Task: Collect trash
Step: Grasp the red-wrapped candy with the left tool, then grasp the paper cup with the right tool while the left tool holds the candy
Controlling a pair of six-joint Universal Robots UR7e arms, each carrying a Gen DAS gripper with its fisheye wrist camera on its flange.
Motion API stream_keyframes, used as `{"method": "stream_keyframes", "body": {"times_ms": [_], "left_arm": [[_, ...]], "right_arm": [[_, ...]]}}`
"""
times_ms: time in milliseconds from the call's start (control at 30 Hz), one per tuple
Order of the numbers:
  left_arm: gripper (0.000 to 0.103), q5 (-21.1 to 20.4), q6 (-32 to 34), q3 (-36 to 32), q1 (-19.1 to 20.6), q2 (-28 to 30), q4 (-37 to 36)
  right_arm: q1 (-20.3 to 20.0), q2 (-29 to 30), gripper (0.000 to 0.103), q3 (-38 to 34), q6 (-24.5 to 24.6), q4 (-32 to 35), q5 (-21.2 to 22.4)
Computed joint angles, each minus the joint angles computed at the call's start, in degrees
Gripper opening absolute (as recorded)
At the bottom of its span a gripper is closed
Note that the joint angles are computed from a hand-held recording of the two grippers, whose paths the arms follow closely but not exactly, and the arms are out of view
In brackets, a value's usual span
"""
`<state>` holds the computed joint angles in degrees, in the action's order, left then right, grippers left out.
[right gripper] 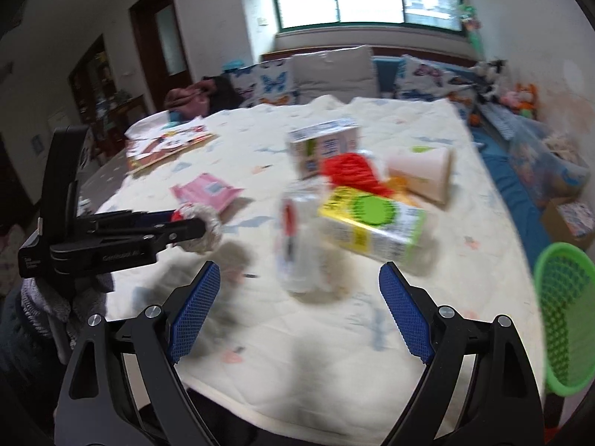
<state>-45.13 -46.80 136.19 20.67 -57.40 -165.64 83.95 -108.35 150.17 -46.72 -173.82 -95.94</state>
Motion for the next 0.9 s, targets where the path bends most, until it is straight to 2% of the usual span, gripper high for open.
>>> {"method": "stream_keyframes", "body": {"times_ms": [333,500,800,900], "left_arm": [[0.044,0.7,-2.5,2.7,0.5,-3.3,1.2],[0.044,0.6,-2.3,3.3,1.0,-3.7,-0.1],[0.044,0.4,-2.4,3.4,1.5,-3.9,-0.2],[0.044,0.1,-2.4,3.5,1.8,-3.7,-0.3]], "right_arm": [[2.6,8.4,0.087,-1.8,1.7,1.4,1.3],[3.3,10.9,0.087,-2.2,1.7,-2.4,-0.8],[3.1,12.4,0.087,-3.7,0.5,-2.6,-2.0],[3.7,14.3,0.087,-4.3,-0.3,-4.8,-3.8]]}}
